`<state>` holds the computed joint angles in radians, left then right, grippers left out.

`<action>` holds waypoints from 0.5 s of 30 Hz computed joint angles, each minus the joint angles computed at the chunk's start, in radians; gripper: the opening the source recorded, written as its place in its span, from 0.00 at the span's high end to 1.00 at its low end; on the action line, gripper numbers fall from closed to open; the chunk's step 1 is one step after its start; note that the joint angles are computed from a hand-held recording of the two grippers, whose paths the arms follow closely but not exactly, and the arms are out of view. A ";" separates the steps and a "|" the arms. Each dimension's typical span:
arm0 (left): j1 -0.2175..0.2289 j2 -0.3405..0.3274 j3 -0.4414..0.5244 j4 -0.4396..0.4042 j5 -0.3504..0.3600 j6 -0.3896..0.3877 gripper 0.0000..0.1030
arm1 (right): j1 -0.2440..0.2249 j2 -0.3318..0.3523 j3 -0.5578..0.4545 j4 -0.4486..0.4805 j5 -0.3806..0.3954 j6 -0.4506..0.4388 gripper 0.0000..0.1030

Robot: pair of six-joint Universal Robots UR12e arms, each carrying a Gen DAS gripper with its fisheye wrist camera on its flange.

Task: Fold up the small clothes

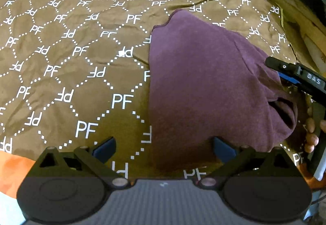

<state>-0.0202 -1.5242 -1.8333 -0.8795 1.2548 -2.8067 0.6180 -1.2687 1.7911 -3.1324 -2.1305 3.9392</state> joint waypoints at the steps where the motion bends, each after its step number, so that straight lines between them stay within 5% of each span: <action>1: 0.001 0.001 0.000 -0.002 -0.002 0.003 0.00 | 0.003 0.000 -0.003 0.001 0.006 -0.009 0.18; 6: 0.007 0.005 -0.003 -0.009 -0.010 0.016 0.00 | 0.018 -0.008 -0.001 0.001 0.040 -0.020 0.01; 15: 0.029 0.002 0.011 -0.096 -0.101 0.044 0.00 | 0.038 -0.013 0.001 0.112 0.052 -0.057 0.01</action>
